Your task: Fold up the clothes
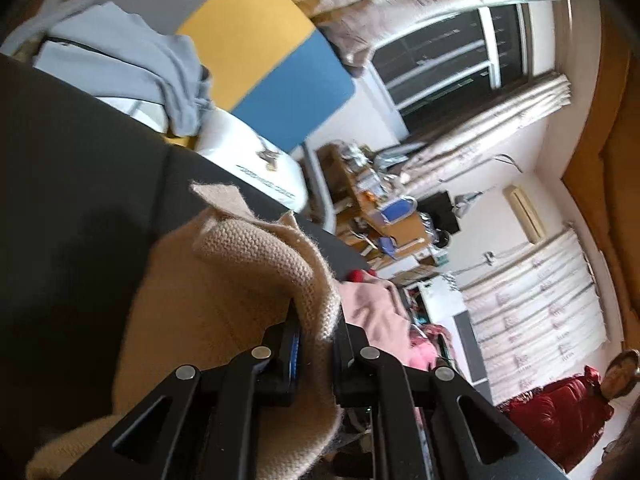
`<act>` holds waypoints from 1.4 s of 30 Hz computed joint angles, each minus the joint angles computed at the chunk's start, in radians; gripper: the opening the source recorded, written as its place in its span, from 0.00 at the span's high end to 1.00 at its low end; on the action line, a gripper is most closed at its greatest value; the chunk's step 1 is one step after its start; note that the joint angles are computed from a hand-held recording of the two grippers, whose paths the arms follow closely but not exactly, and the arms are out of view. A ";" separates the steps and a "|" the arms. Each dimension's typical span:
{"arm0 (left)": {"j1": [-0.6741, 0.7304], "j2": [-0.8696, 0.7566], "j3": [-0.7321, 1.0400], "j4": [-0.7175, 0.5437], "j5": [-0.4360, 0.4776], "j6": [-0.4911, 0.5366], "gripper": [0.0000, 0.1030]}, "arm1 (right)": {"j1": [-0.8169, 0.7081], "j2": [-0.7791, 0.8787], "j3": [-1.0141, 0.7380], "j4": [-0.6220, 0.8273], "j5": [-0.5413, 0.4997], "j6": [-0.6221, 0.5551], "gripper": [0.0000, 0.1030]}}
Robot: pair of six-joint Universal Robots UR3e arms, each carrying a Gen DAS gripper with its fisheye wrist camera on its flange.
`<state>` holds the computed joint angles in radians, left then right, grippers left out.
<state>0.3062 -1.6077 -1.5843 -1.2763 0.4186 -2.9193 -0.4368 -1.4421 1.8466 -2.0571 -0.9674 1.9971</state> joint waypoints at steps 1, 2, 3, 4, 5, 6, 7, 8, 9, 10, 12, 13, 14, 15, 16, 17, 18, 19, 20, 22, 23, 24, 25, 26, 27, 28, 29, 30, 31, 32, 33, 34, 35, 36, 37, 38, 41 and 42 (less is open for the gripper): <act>-0.038 -0.017 -0.001 0.060 -0.001 -0.049 0.90 | -0.011 -0.010 0.019 -0.009 0.012 -0.005 0.00; -0.079 -0.041 0.004 0.115 0.002 -0.093 0.90 | -0.022 -0.021 0.040 -0.018 0.024 -0.010 0.00; -0.126 -0.070 0.011 0.168 0.007 -0.136 0.90 | -0.033 -0.032 0.061 -0.026 0.037 -0.016 0.00; -0.175 -0.099 0.015 0.217 0.015 -0.176 0.90 | -0.045 -0.042 0.081 -0.034 0.050 -0.022 0.00; -0.213 -0.121 0.016 0.260 0.024 -0.212 0.90 | -0.056 -0.050 0.099 -0.041 0.061 -0.028 0.00; -0.254 -0.149 0.021 0.300 0.037 -0.246 0.90 | -0.069 -0.058 0.118 -0.047 0.075 -0.035 0.00; -0.299 -0.185 0.034 0.335 0.054 -0.275 0.90 | -0.083 -0.068 0.137 -0.050 0.090 -0.043 0.00; -0.340 -0.221 0.047 0.365 0.075 -0.302 0.90 | -0.095 -0.077 0.152 -0.050 0.104 -0.050 0.00; -0.377 -0.259 0.060 0.393 0.100 -0.326 0.90 | -0.098 -0.083 0.165 -0.059 0.115 -0.046 0.00; -0.405 -0.291 0.069 0.420 0.123 -0.350 0.90 | -0.095 -0.087 0.178 -0.073 0.122 -0.036 0.00; -0.447 -0.356 0.088 0.474 0.168 -0.406 0.90 | -0.095 -0.096 0.202 -0.092 0.135 -0.024 0.00; -0.461 -0.379 0.096 0.486 0.186 -0.426 0.90 | -0.090 -0.099 0.209 -0.101 0.137 -0.015 0.00; -0.475 -0.409 0.108 0.501 0.209 -0.454 0.90 | -0.094 -0.105 0.217 -0.100 0.140 -0.019 0.00; -0.485 -0.434 0.116 0.512 0.226 -0.479 0.90 | -0.097 -0.110 0.223 -0.098 0.143 -0.023 0.00; -0.492 -0.452 0.119 0.522 0.233 -0.501 0.89 | -0.103 -0.117 0.231 -0.095 0.147 -0.028 0.00; -0.497 -0.465 0.119 0.527 0.236 -0.513 0.89 | -0.109 -0.123 0.239 -0.091 0.152 -0.034 0.00; -0.500 -0.469 0.116 0.526 0.232 -0.510 0.89 | -0.114 -0.128 0.245 -0.087 0.156 -0.039 0.00; -0.504 -0.469 0.114 0.522 0.231 -0.510 0.89 | -0.118 -0.134 0.253 -0.085 0.158 -0.044 0.00; -0.508 -0.463 0.118 0.514 0.237 -0.517 0.85 | -0.122 -0.142 0.261 -0.085 0.160 -0.048 0.00; -0.507 -0.442 0.124 0.481 0.233 -0.511 0.82 | -0.123 -0.155 0.280 -0.100 0.160 -0.049 0.00; -0.505 -0.430 0.127 0.461 0.229 -0.504 0.80 | -0.123 -0.159 0.287 -0.108 0.160 -0.048 0.00; -0.502 -0.415 0.132 0.435 0.220 -0.494 0.79 | -0.124 -0.160 0.287 -0.109 0.161 -0.049 0.00; -0.495 -0.396 0.140 0.397 0.205 -0.470 0.79 | -0.134 -0.176 0.295 -0.099 0.163 -0.057 0.00; -0.484 -0.376 0.147 0.346 0.180 -0.427 0.79 | -0.156 -0.209 0.312 -0.077 0.166 -0.075 0.00; -0.468 -0.351 0.153 0.283 0.148 -0.369 0.79 | -0.178 -0.242 0.329 -0.053 0.169 -0.094 0.00; -0.446 -0.323 0.157 0.217 0.116 -0.307 0.78 | -0.198 -0.279 0.348 -0.035 0.166 -0.105 0.00; -0.424 -0.296 0.165 0.155 0.087 -0.251 0.78 | -0.217 -0.314 0.365 -0.015 0.158 -0.110 0.00; -0.404 -0.270 0.169 0.102 0.062 -0.200 0.78 | -0.238 -0.348 0.373 0.026 0.150 -0.129 0.00; -0.377 -0.235 0.153 0.072 0.048 -0.158 0.77 | -0.272 -0.397 0.379 0.094 0.141 -0.165 0.00; -0.339 -0.192 0.128 0.044 0.043 -0.110 0.77 | -0.315 -0.456 0.384 0.183 0.130 -0.212 0.00; -0.299 -0.151 0.108 0.009 0.037 -0.059 0.76 | -0.358 -0.511 0.378 0.278 0.123 -0.259 0.00; -0.255 -0.106 0.080 -0.015 0.041 -0.010 0.76 | -0.399 -0.559 0.362 0.379 0.119 -0.303 0.00; -0.205 -0.055 0.036 -0.019 0.059 0.036 0.75 | -0.442 -0.604 0.341 0.482 0.113 -0.350 0.00; -0.160 -0.012 -0.005 -0.018 0.078 0.073 0.75 | -0.488 -0.644 0.318 0.585 0.105 -0.399 0.00; -0.124 0.022 -0.045 -0.007 0.100 0.093 0.75 | -0.535 -0.679 0.290 0.688 0.095 -0.450 0.00; -0.093 0.051 -0.083 -0.003 0.118 0.116 0.75 | -0.585 -0.711 0.260 0.791 0.082 -0.503 0.00; -0.024 0.114 -0.190 -0.019 0.159 0.193 0.75 | -0.630 -0.677 0.107 1.089 0.096 -0.614 0.00; 0.000 0.133 -0.224 -0.022 0.173 0.218 0.75 | -0.573 -0.642 0.074 1.092 0.118 -0.587 0.00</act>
<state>0.3067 -1.4748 -1.8081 -1.2987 0.5917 -2.7009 -1.0093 -2.0844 1.9207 -0.9654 -0.8490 1.4098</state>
